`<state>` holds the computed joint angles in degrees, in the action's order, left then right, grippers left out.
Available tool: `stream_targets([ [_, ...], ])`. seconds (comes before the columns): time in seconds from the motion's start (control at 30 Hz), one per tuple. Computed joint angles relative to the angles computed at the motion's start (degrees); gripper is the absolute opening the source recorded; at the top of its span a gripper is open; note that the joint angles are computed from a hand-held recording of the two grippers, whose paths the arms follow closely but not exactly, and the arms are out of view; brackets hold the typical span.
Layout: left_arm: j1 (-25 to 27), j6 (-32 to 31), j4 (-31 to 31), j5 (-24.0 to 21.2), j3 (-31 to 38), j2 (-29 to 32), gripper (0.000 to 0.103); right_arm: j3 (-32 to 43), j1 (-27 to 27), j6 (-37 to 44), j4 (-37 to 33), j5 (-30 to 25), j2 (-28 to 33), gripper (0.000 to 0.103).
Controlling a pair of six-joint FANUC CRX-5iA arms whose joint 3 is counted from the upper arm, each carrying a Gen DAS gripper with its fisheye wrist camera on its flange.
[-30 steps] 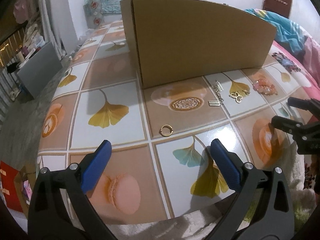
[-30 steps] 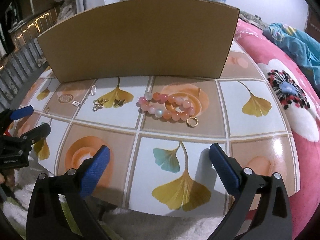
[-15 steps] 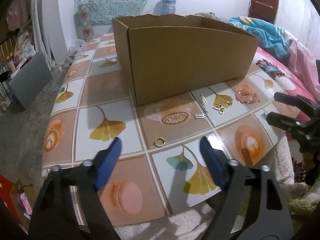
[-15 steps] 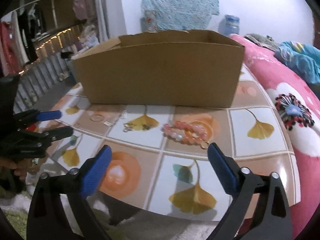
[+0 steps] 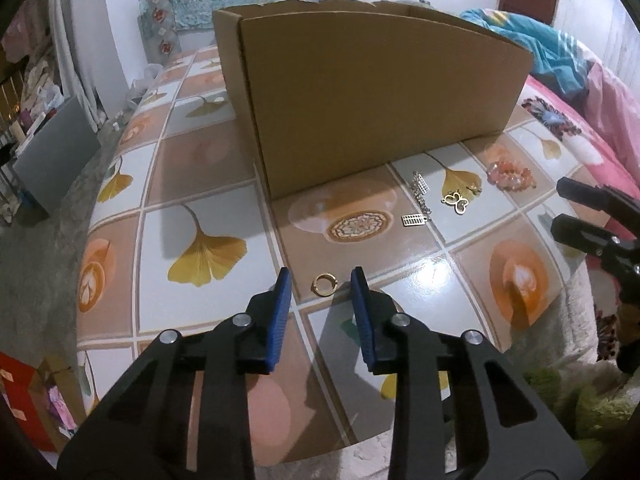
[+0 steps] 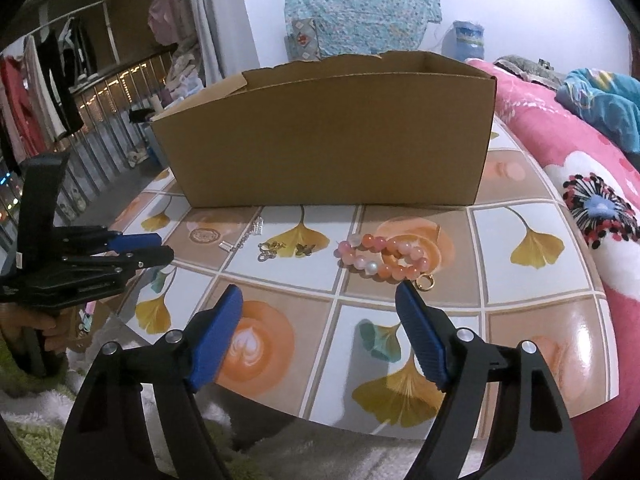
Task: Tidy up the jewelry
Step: 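Close the left tool on the small gold ring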
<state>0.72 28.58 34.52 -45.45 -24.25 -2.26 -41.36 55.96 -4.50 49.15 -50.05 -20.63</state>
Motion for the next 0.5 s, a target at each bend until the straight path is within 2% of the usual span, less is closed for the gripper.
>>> stream_targets([
  [0.03, -0.23, 0.04, -0.44, 0.21, 0.15, 0.01, 0.025, -0.06, -0.03, -0.13, -0.03, 0.05, -0.03, 0.076],
  [0.1, -0.31, -0.14, -0.5, -0.19, 0.46, 0.21, 0.011, -0.15, -0.14, -0.34, -0.09, 0.21, -0.07, 0.076],
  [0.27, -0.94, -1.79, 0.04, 0.21, -0.09, -0.1, 0.011, -0.76, -0.28, -1.3, 0.36, -0.17, -0.8, 0.073],
  [0.5, -2.08, -4.65, 3.86, 0.19, -1.26, -0.78, 0.011, -1.21, -0.09, -1.82, 1.06, -4.34, -1.8, 0.069],
])
